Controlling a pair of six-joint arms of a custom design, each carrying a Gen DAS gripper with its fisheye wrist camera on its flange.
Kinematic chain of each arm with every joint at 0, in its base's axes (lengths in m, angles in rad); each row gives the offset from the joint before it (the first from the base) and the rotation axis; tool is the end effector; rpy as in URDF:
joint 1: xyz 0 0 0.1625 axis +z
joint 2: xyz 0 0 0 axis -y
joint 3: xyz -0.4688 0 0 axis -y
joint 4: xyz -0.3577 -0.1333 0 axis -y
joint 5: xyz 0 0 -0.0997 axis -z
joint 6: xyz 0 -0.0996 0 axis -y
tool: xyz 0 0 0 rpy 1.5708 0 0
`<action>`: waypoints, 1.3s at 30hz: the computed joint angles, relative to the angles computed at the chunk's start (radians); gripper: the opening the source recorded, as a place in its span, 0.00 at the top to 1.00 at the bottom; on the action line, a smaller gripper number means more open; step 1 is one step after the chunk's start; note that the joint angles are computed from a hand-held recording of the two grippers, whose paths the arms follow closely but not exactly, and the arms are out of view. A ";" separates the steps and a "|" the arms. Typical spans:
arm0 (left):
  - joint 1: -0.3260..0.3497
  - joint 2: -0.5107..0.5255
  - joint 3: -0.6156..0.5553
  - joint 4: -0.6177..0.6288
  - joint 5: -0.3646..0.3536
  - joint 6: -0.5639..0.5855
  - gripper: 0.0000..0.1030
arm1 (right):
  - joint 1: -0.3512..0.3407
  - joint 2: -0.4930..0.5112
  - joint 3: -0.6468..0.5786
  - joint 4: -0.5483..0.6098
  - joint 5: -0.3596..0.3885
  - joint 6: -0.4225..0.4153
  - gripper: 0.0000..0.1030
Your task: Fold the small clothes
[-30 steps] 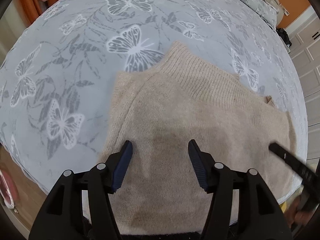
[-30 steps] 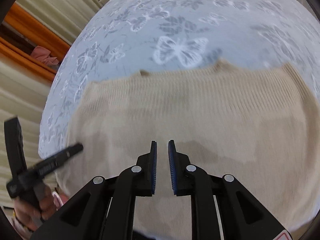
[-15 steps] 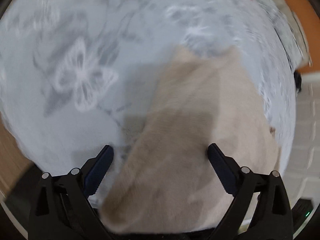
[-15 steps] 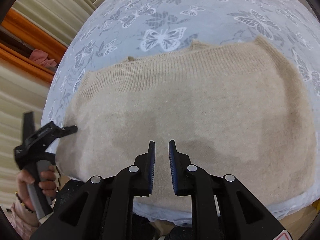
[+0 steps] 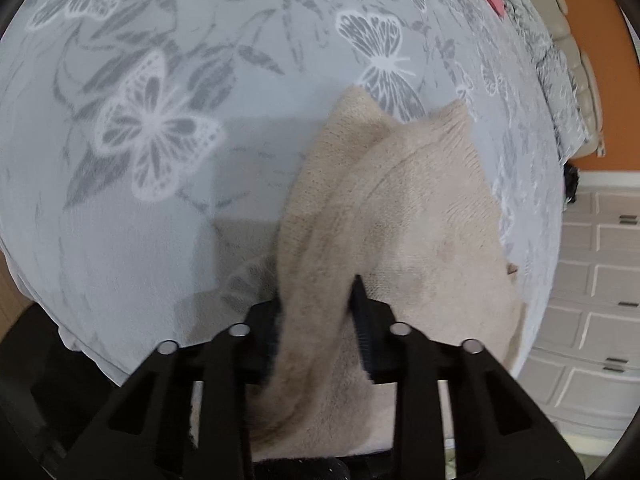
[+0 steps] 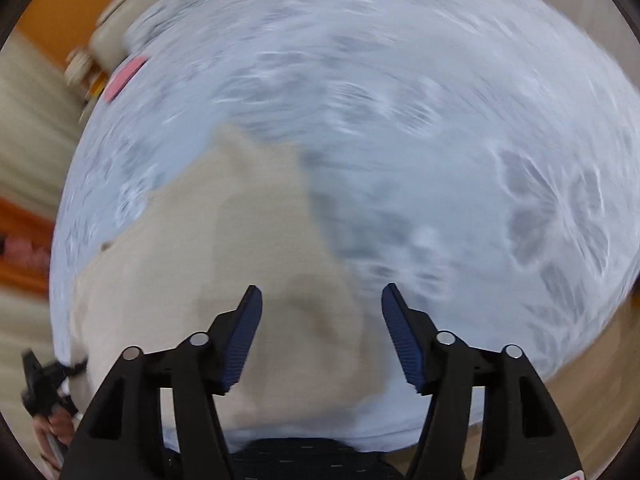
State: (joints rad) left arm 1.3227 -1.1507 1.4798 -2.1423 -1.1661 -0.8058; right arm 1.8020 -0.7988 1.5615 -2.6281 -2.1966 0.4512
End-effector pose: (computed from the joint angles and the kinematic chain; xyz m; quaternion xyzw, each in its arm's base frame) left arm 0.0080 -0.6710 0.4100 -0.2910 0.9282 -0.2027 0.1129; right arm 0.2344 -0.6685 0.2030 -0.1482 -0.9305 0.2335 0.2402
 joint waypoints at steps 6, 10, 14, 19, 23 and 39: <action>0.011 -0.011 0.021 -0.040 -0.045 -0.036 0.81 | -0.109 -0.032 0.154 -0.178 0.309 0.072 0.32; 0.016 -0.008 0.010 -0.024 -0.052 -0.062 0.82 | -0.120 0.005 0.130 -0.229 0.414 0.061 0.70; -0.005 -0.007 -0.006 -0.011 -0.028 -0.039 0.88 | -0.080 0.006 0.074 -0.250 0.411 -0.018 0.80; -0.071 -0.022 0.014 -0.105 -0.019 0.060 0.88 | 0.010 -0.027 0.004 -0.216 0.276 -0.210 0.80; -0.083 0.000 0.014 -0.062 0.023 0.045 0.88 | -0.031 -0.009 -0.031 -0.022 0.162 -0.188 0.75; -0.219 0.021 -0.029 -0.090 0.064 0.143 0.88 | 0.001 0.125 -0.159 0.059 0.367 -0.277 0.96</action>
State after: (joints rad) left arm 1.1036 -1.1294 1.4512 -2.2327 -1.1026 -0.6627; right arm 1.8030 -0.6742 1.4020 -2.5687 -1.8297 0.1745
